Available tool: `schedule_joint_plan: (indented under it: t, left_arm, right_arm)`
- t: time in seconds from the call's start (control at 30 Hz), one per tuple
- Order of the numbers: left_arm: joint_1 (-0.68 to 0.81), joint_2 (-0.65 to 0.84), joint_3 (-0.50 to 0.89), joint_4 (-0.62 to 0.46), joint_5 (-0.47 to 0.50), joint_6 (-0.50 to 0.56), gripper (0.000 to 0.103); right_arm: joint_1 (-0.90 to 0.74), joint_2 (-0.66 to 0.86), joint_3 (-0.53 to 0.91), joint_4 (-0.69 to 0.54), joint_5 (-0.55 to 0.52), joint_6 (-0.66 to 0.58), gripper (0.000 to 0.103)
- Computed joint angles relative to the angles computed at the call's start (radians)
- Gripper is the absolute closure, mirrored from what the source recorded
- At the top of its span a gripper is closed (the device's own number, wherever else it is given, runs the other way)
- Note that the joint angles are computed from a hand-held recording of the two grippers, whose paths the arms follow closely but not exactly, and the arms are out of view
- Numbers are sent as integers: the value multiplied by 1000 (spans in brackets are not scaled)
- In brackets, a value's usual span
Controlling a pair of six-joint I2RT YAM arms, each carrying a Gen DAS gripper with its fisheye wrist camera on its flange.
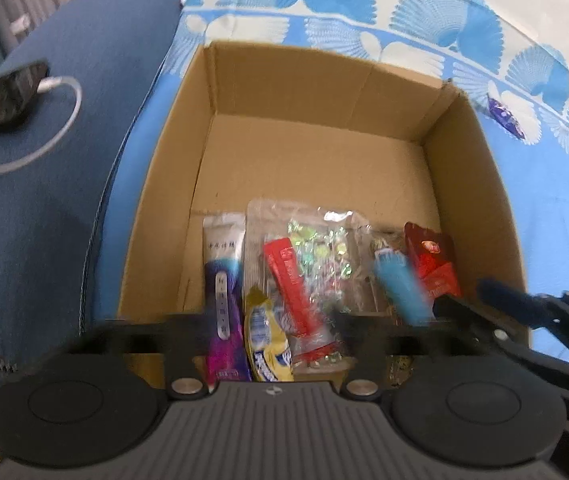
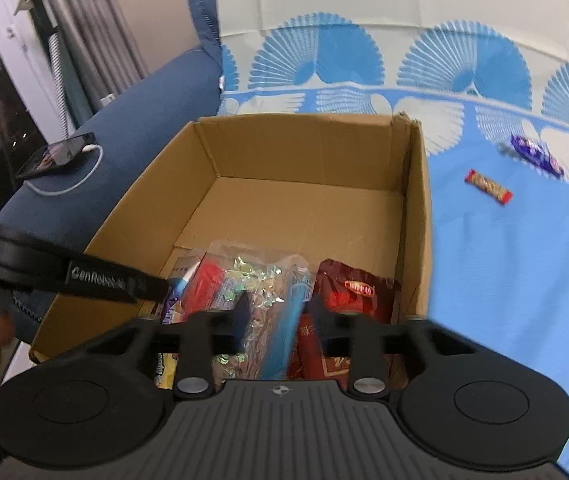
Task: Organize snacks
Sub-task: 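Lower both snacks into the box and open both tools, then lift both tools from the box and move toward the last two candies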
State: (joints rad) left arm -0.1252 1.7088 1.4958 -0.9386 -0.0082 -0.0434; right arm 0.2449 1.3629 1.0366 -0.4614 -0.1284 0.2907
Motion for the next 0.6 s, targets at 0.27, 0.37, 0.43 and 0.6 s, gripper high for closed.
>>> schedule_joint_plan:
  t: [0.27, 0.37, 0.43, 0.6]
  left_arm:
    - [29, -111, -112, 21, -42, 1, 0]
    - [35, -185, -170, 15, -48, 0, 0]
    - [35, -235, -208, 16, -59, -5, 0]
    - [1, -362, -292, 24, -107, 0, 0]
  right_arm:
    - [23, -70, 6, -95, 34, 19, 12]
    - [45, -109, 13, -153, 65, 36, 7]
    - [73, -150, 8, -183, 98, 41, 6]
    - [175, -257, -13, -238, 206, 56, 5]
